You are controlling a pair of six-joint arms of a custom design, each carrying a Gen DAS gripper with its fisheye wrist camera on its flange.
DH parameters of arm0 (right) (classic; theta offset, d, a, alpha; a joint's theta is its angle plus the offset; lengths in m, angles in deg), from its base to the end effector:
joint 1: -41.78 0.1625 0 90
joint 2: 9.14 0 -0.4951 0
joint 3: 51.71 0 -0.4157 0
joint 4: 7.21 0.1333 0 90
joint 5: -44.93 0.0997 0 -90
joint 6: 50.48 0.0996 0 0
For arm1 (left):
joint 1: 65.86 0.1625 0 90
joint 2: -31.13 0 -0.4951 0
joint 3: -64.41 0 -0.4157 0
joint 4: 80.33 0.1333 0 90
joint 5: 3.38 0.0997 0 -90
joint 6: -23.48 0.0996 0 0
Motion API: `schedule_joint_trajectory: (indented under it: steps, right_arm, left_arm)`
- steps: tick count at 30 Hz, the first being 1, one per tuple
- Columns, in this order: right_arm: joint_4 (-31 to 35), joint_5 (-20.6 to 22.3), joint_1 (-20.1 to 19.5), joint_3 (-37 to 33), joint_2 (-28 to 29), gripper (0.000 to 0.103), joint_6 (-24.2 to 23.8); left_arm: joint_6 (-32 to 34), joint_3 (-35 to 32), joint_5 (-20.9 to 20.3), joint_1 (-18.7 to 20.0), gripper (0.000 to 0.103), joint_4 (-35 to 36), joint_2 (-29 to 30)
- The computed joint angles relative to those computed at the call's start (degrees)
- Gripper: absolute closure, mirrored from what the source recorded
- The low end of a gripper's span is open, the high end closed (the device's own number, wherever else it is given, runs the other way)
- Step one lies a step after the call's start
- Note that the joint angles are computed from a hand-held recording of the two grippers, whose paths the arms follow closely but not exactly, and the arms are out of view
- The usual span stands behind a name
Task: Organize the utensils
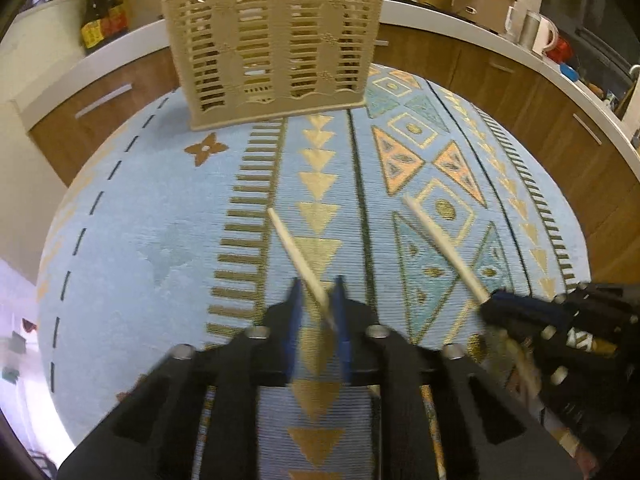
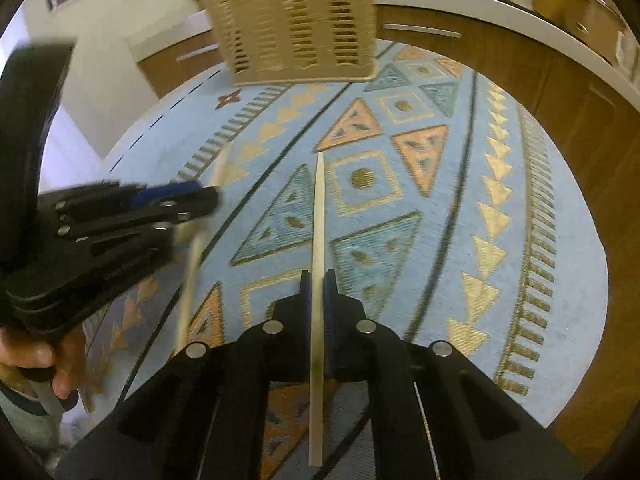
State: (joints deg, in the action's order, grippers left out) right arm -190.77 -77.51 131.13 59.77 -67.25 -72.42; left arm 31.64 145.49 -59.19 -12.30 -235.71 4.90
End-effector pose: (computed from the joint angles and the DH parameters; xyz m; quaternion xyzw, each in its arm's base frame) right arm 0.0726 -0.6409 0.2494 0.0723 -0.9040 0.2721 0.3219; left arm -0.3209 -0.7532 -0.0214 0.3362 0.8908 -0.1566 0.2624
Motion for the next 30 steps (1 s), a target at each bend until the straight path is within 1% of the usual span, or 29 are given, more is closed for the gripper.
schedule_joint_trajectory:
  steps: [2,3,4,5,7,10,15,20,22,24,25,27,30]
  right_arm:
    - [-0.8,0.0,0.0,-0.2,-0.1,0.099,0.0]
    - [-0.7,0.6,0.0,-0.5,-0.2,0.099,0.2]
    - [-0.7,0.9,0.0,-0.9,-0.2,0.099,0.2]
    - [-0.8,0.8,0.2,-1.4,-0.1,0.099,-0.2]
    - [-0.8,0.2,0.6,-2.8,0.3,0.099,-1.0]
    - [2.5,0.1,0.4,-5.6,0.9,0.099,0.0]
    - [7.2,-0.1,-0.5,-9.6,2.2,0.099,1.8]
    - [9.4,-1.2,-0.6,-10.9,2.5,0.099,1.8]
    - [12.2,-1.2,-0.8,-11.5,2.4,0.098,3.2]
    - [17.0,2.4,-1.8,-12.3,1.3,0.095,6.2]
    - [18.1,3.0,-2.0,-12.7,1.1,0.092,7.0]
    - [18.4,2.2,-1.9,-13.3,1.1,0.085,7.1]
    - [21.0,2.1,-1.6,-15.3,1.4,0.085,6.5]
  left_arm:
    - [-0.2,0.1,-0.8,0.2,0.096,-0.4,-0.1]
    - [-0.6,0.1,-1.6,0.5,0.099,-0.4,-0.3]
    - [-1.3,-0.3,-3.1,0.9,0.100,0.1,-0.5]
    - [-2.2,-0.8,-5.5,1.6,0.100,1.1,-1.0]
    - [-2.6,-0.9,-7.3,2.3,0.100,1.2,-1.6]
    - [-3.0,-1.6,-9.4,3.4,0.100,2.0,-2.7]
    - [-4.0,-4.0,-8.9,4.6,0.100,4.9,-2.6]
    - [-5.5,-6.7,-9.2,5.5,0.098,7.9,-1.3]
    - [-5.5,-7.2,-9.6,5.6,0.094,8.5,-1.3]
    - [-4.9,-7.6,-9.3,5.6,0.079,8.9,-1.3]
    - [-4.5,-8.1,-9.0,5.6,0.076,9.6,-1.1]
    - [-3.3,-9.2,-9.0,5.6,0.076,10.6,-0.7]
    - [-2.2,-11.2,-8.8,5.5,0.076,13.7,0.1]
